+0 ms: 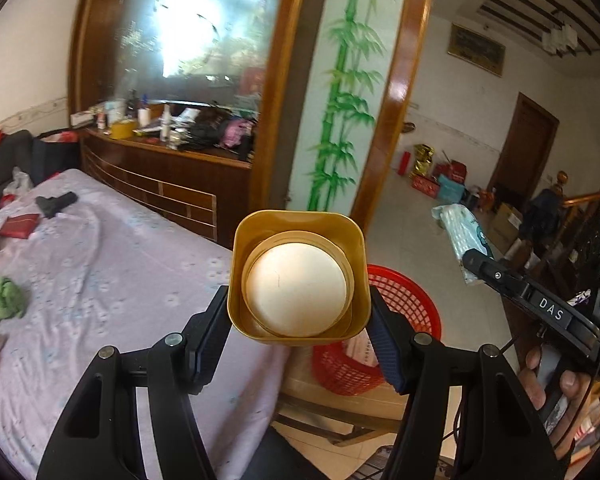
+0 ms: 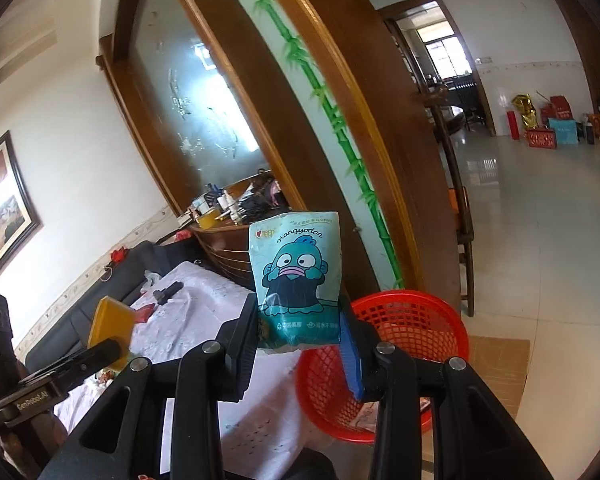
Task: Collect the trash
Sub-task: 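Carry both items to the red basket and lower them inside, then open both tools to drop the container and snack bag into the basket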
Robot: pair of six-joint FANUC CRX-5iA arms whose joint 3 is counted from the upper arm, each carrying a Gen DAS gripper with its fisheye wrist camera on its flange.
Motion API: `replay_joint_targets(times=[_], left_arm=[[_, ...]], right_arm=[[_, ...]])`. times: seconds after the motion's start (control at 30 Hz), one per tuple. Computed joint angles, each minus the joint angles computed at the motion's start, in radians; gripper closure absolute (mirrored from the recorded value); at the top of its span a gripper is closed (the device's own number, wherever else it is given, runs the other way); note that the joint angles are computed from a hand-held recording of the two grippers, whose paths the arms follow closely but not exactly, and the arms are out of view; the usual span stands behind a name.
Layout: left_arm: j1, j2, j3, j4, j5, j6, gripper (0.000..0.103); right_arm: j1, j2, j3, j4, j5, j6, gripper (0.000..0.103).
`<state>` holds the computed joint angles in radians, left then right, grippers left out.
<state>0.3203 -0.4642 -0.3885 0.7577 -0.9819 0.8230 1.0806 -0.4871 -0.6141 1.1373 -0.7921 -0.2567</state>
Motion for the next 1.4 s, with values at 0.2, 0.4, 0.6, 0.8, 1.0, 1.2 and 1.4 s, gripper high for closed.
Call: replay_joint_targets(times=[0.2, 0.4, 0.6, 0.8, 1.0, 1.2, 1.4], left_arm=[[-0.09, 0.067, 0.001, 0.018, 0.028, -0.02, 0.04], [-0.152, 0.125, 0.008, 0.0, 0.052, -0.028, 0.04], [-0.166, 0.185, 0.028, -0.008, 0.027, -0.004, 0.04], [-0.167, 0.203, 0.029, -0.001, 0.032, 0.001, 0.04], [-0.188, 0.227, 0.048, -0.018, 0.035, 0.012, 0.04], [-0.221, 0.274, 0.078, -0.039, 0.034, 0.029, 0.039], [-0.265, 0.343, 0.116, -0.063, 0.025, 0.055, 0.039]], right_arm=[[-0.014, -0.011, -0.005, -0.035, 0.0, 0.011, 0.064], [-0.041, -0.008, -0.003, -0.087, 0.011, 0.036, 0.064], [-0.076, -0.012, -0.01, -0.151, 0.051, 0.062, 0.064], [-0.094, -0.003, 0.0, -0.182, 0.058, 0.088, 0.064], [-0.094, 0.009, 0.015, -0.183, 0.047, 0.1, 0.064], [-0.117, 0.016, 0.016, -0.217, 0.062, 0.116, 0.062], [-0.158, 0.036, 0.026, -0.285, 0.105, 0.161, 0.059]])
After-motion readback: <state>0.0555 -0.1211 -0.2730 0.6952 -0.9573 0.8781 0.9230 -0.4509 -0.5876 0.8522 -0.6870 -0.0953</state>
